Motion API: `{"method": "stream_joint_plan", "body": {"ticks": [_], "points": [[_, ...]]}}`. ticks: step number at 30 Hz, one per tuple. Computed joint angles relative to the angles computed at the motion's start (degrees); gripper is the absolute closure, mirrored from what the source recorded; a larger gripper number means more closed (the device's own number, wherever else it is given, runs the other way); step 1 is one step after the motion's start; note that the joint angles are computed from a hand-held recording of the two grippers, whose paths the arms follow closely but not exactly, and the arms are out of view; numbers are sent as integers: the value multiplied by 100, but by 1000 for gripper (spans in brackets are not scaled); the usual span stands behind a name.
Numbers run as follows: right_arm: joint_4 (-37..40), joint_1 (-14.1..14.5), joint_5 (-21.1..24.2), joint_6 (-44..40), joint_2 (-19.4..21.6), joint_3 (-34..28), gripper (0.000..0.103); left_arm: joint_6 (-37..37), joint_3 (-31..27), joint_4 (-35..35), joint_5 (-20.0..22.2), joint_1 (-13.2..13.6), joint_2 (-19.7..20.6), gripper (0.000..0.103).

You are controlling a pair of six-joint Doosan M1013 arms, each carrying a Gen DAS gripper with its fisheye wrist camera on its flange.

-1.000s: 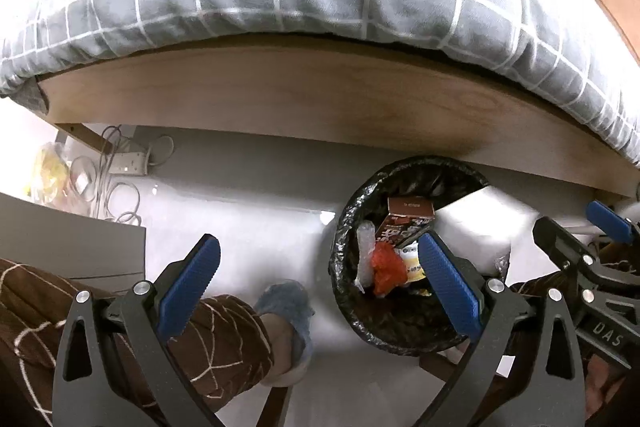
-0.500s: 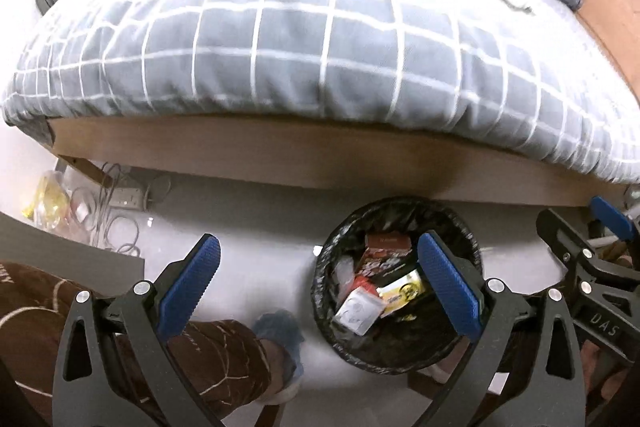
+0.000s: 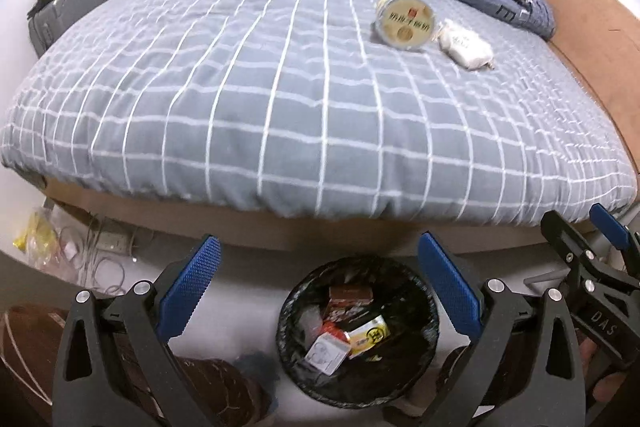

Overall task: Collect trash
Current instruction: 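Move both tools back over the bed toward the yogurt cup and cotton bag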

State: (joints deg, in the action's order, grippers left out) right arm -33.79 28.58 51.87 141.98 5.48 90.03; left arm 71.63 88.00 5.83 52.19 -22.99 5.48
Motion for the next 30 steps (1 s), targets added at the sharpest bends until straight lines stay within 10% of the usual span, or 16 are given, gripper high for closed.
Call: {"method": "stream_joint_plan", "body": {"ticks": [30], "points": [[375, -1165, -567, -1051, 908, -1465, 8, 677, -2685, -184, 271, -182, 1726, 6]]}}
